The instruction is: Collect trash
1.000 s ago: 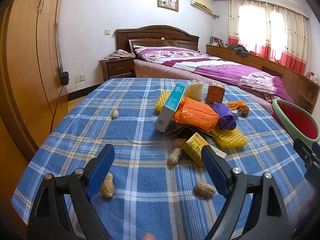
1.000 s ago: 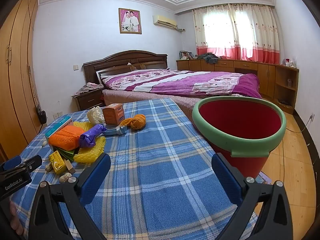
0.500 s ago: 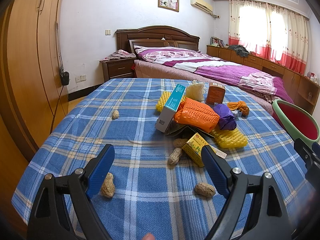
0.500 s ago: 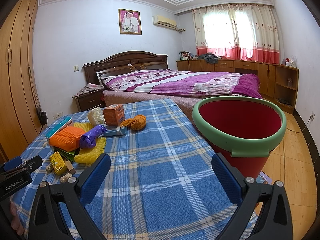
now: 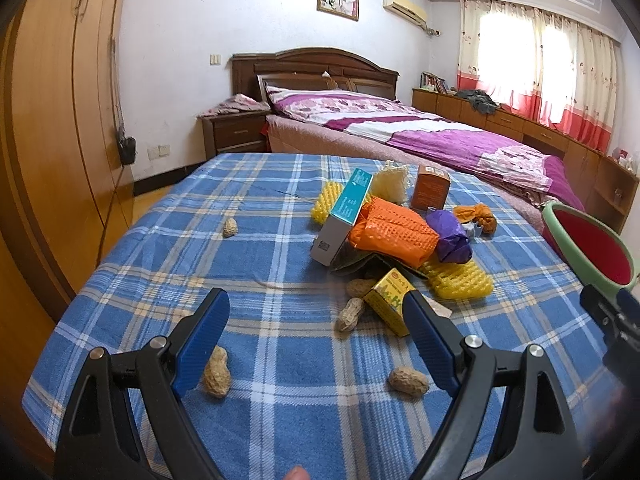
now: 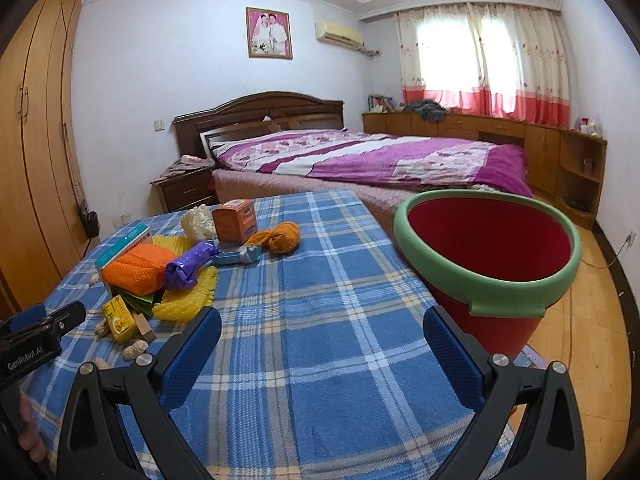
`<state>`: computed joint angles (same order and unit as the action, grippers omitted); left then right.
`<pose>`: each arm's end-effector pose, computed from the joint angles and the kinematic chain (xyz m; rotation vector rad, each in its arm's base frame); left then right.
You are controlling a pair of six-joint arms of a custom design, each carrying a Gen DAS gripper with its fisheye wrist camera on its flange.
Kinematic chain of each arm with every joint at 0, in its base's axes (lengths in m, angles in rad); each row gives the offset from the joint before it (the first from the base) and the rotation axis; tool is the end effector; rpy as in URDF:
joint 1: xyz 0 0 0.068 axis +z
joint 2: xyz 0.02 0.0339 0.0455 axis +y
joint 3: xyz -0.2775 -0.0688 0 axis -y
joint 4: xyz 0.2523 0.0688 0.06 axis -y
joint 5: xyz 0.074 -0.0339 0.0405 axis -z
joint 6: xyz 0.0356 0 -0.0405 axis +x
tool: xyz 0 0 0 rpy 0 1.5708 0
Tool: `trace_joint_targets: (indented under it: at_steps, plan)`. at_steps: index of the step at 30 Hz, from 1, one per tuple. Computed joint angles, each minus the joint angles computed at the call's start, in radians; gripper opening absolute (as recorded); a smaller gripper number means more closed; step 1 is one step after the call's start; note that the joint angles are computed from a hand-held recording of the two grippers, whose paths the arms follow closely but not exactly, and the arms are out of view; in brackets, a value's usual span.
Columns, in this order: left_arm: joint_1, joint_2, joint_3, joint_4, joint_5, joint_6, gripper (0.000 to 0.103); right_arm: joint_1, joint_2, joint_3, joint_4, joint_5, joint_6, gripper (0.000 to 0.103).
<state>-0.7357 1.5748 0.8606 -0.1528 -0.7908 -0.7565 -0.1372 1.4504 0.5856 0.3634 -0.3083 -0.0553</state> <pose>0.2506 -0.1927 0.1956 -0.3460 2.1109 0.1211 0.2894 -0.0291 0.1841 -0.1043 2.0498 0.1998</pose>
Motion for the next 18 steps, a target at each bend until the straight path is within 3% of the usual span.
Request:
trace_joint_targets:
  at_steps: [6, 18]
  plan:
    - [0.043, -0.021, 0.052, -0.028, 0.04, 0.063, 0.089, -0.015, 0.005, 0.082, -0.111, -0.045, 0.016, 0.103]
    - [0.213, 0.086, 0.262, -0.098, 0.256, 0.21, 0.087, -0.002, 0.103, 0.282, -0.338, -0.041, 0.048, 0.103]
